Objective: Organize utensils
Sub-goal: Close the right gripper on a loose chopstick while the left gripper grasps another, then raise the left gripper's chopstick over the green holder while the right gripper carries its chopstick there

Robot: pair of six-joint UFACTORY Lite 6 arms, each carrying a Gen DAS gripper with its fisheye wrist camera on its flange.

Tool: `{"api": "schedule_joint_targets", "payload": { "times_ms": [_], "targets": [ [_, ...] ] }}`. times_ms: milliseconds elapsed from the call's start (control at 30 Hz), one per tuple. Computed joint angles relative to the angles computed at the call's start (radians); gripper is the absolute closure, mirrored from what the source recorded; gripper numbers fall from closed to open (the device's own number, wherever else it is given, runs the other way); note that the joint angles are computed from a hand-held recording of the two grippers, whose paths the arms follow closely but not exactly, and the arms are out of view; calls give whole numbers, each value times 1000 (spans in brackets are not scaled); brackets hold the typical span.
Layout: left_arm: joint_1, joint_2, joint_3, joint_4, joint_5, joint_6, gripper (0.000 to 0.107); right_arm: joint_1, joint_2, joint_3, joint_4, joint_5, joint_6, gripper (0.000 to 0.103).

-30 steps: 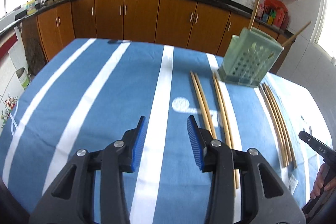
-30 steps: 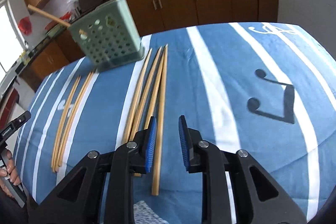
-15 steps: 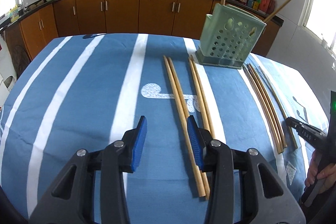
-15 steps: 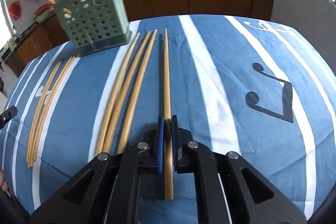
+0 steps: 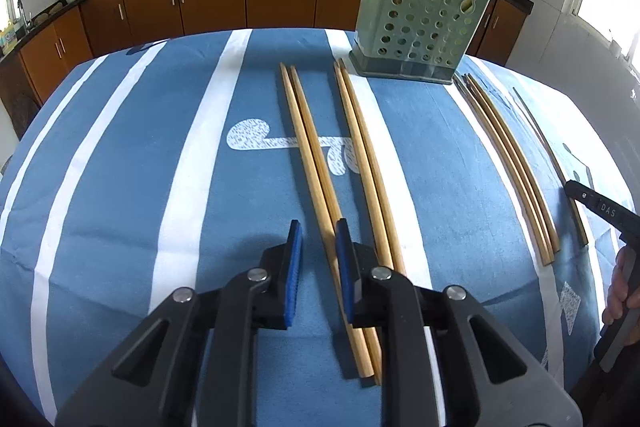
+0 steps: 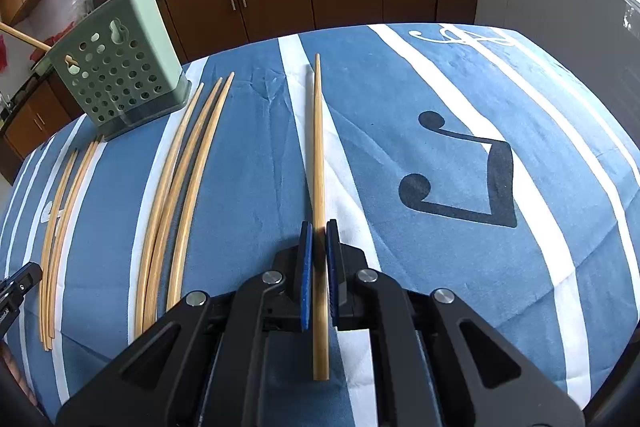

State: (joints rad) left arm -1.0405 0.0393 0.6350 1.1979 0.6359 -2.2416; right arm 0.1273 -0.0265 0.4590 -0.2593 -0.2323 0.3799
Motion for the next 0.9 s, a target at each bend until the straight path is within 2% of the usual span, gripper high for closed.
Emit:
{"api": "schedule_joint_targets", "payload": {
  "times_ms": [233,467,667,767,900],
  "targets": [
    [31,23,8,-23,2,22,95,19,-9,-7,88,2,-82,95],
    [87,69,49,-9,12,41,99,18,6,2,71,-4,-83,95],
    [221,-3,-27,20,-6,62,99,20,45,39,76,-12,-125,95],
    [291,-69,-92,77,-51,61,98,5,85,79,42,-17,-97,95],
    [322,-129,-159,165,-83,1,97,4,109,97,110,-31,-171,95]
  ]
}}
